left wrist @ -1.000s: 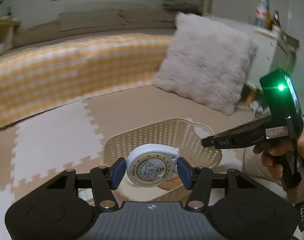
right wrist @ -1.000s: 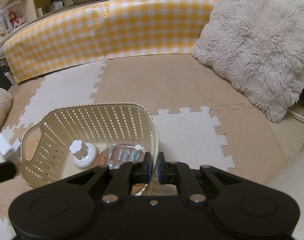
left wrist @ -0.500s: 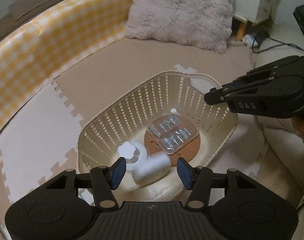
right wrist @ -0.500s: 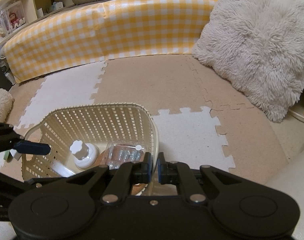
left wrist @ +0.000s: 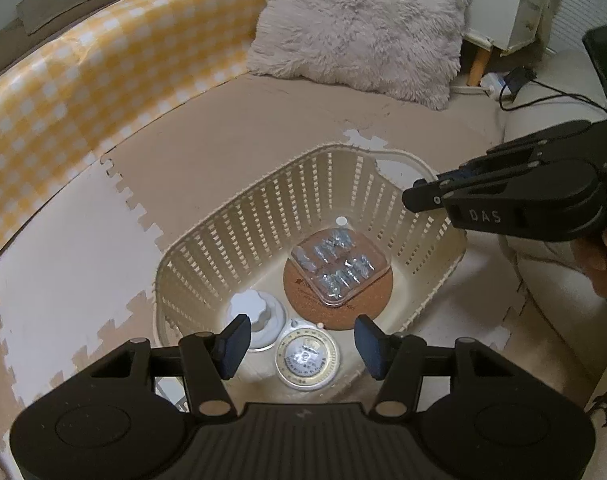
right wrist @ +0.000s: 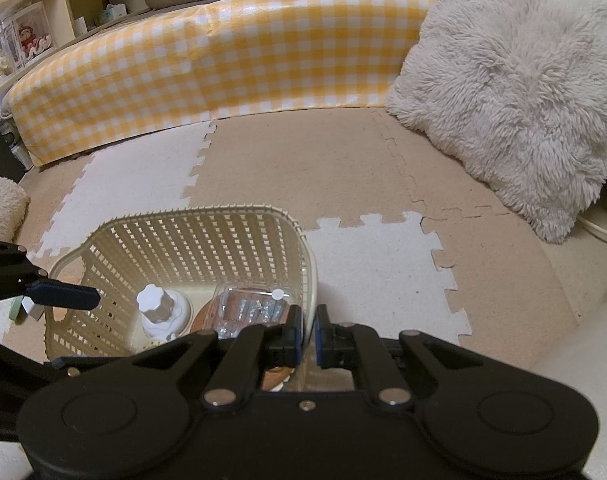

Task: Organize rigid objects
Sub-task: 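Lower the tape measure into the basket and open the left tool, then move the left tool back to the light wooden round coaster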

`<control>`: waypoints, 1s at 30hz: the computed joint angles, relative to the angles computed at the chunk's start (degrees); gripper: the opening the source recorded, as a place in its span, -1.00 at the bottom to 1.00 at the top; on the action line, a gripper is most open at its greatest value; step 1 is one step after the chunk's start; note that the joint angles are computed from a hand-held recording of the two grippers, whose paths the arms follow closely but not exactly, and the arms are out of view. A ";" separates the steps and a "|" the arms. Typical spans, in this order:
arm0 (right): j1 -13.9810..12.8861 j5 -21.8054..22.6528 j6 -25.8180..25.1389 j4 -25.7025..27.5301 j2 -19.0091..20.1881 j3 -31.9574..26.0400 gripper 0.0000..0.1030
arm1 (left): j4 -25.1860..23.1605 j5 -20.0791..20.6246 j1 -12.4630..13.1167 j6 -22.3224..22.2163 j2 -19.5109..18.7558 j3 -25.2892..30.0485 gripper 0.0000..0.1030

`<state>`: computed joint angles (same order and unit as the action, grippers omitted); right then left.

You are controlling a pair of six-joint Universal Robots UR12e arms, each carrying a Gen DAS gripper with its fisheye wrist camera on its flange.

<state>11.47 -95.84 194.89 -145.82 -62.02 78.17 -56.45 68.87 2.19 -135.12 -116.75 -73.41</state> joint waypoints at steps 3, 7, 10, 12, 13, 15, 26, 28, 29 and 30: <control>0.00 0.01 0.05 -0.02 0.00 0.02 -0.87 | -0.01 -0.56 0.18 -0.72 0.25 -0.04 0.19; 0.00 -0.02 -0.04 -0.01 -0.01 0.04 -0.87 | 0.02 -1.96 0.52 -1.64 0.72 -0.24 0.38; 0.01 -0.02 -0.03 -0.03 0.01 0.04 -0.87 | 0.59 -3.12 0.72 -2.08 1.27 -0.74 0.50; 0.00 -0.01 -0.02 -0.01 0.00 0.04 -0.86 | 1.22 -3.83 0.89 -2.61 1.75 -1.21 0.63; 0.01 -0.03 -0.04 -0.02 0.01 0.03 -0.87 | 1.37 -4.11 0.98 -2.89 1.93 -1.35 0.67; 0.00 0.00 -0.04 0.00 0.00 0.03 -0.87 | 1.90 -5.17 1.27 -3.81 2.47 -1.89 0.83; -0.02 -0.03 -0.10 0.00 -0.01 0.05 -0.86 | 12.03 -8.79 3.88 -13.04 5.54 -7.30 1.00; -0.02 -0.08 -0.16 0.00 0.00 0.05 -0.86 | 15.35 -9.17 4.61 -16.36 5.98 -8.61 1.00; -0.01 -0.13 -0.20 0.02 0.02 0.03 -0.86 | 16.20 -9.42 4.96 -17.63 6.07 -8.97 1.00; -0.03 -0.14 -0.27 0.04 0.00 0.04 -0.86 | 17.42 -9.59 5.31 -19.12 6.16 -9.48 1.00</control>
